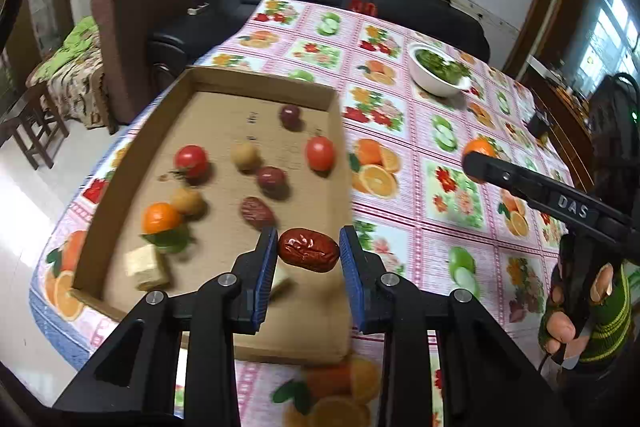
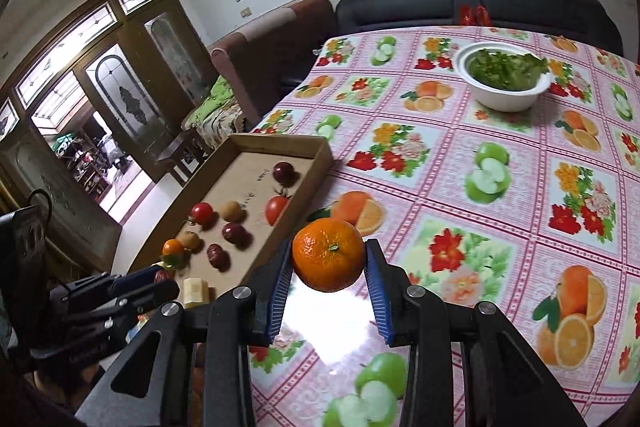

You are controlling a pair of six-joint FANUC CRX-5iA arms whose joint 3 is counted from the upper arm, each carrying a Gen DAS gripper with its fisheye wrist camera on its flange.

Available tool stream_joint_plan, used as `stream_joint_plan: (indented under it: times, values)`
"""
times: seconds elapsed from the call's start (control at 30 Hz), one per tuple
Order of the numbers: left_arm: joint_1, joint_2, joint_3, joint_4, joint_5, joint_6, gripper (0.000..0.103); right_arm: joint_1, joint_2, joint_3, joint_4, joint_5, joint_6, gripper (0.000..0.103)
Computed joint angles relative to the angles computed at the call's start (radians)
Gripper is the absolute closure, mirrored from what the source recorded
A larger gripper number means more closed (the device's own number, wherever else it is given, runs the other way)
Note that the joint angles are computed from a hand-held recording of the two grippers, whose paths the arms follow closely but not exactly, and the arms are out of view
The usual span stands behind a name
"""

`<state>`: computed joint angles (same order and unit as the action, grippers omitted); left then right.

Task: Organize fruits
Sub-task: 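Carry the orange and red date over the cardboard tray with both tools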

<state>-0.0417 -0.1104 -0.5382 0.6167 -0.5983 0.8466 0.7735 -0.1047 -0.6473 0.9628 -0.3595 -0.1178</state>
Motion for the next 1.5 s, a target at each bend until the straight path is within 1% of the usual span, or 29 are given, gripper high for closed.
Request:
stream_joint_plan:
  times: [0.37, 0.6, 0.73, 0.9, 1.07, 1.17, 1.4, 1.5]
  values:
    - [0.081, -0.008, -0.012, 0.009, 0.003, -0.009, 0.074, 0.040, 0.060, 0.069, -0.031, 0.016, 0.057, 0.067]
    - [0.117, -0.009, -0.026, 0.022, -0.015, -0.033, 0.074, 0.067, 0.117, 0.141, -0.118, 0.016, 0.163, 0.067]
    - [0.122, -0.007, -0.031, 0.029, -0.022, -0.046, 0.074, 0.075, 0.137, 0.170, -0.147, 0.012, 0.200, 0.067]
    - [0.121, -0.006, -0.048, 0.064, -0.028, -0.072, 0.074, 0.076, 0.164, 0.204, -0.162, 0.017, 0.225, 0.067]
    - [0.116, 0.002, -0.050, 0.064, -0.043, -0.085, 0.074, 0.080, 0.198, 0.246, -0.219, 0.017, 0.291, 0.067]
    - [0.117, 0.010, -0.049, 0.060, -0.046, -0.082, 0.074, 0.082, 0.211, 0.258, -0.241, 0.020, 0.309, 0.067]
    - [0.121, 0.031, -0.037, 0.036, -0.046, -0.056, 0.074, 0.094, 0.263, 0.324, -0.362, -0.006, 0.434, 0.067]
    - [0.119, 0.041, -0.026, 0.012, -0.043, -0.030, 0.074, 0.091, 0.281, 0.341, -0.374, -0.009, 0.451, 0.067]
